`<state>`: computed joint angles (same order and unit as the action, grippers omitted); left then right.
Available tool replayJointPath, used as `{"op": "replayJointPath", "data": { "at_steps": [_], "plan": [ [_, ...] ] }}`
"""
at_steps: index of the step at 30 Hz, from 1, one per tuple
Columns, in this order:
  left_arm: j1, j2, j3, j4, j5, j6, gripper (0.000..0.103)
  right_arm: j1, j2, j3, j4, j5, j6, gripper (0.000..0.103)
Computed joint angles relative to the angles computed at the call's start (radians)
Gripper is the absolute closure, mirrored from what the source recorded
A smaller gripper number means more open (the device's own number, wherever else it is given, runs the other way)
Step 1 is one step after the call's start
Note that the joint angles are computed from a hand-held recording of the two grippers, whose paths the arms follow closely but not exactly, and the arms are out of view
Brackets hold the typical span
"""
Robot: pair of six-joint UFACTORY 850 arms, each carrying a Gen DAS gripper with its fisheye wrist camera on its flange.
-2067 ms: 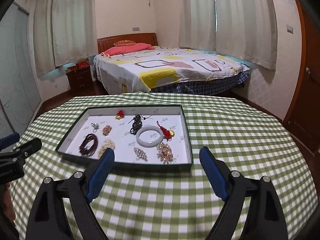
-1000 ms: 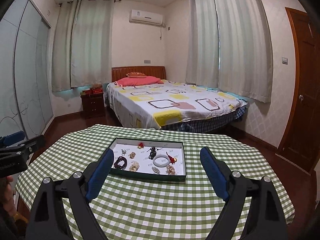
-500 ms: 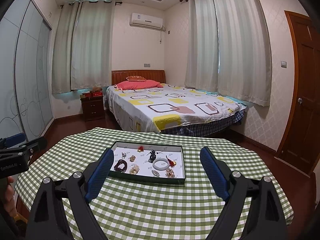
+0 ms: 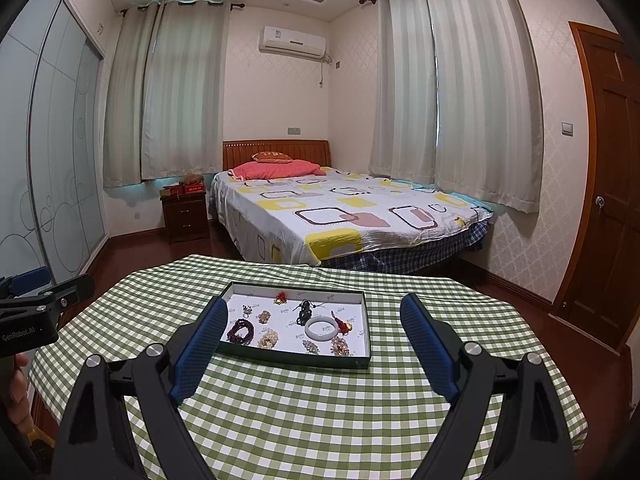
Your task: Organize jewelry
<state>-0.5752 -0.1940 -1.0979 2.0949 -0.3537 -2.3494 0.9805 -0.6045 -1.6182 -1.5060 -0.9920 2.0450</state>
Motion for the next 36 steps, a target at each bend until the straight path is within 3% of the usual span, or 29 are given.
{"op": "replayJointPath", "data": {
  "at_steps": [36],
  "plan": [
    [-0.004,-0.013,-0.006,-0.019,0.000,0.021,0.004,-0.002,-0.001,0.005,0.003,0.007,0.003,0.018]
  ]
}}
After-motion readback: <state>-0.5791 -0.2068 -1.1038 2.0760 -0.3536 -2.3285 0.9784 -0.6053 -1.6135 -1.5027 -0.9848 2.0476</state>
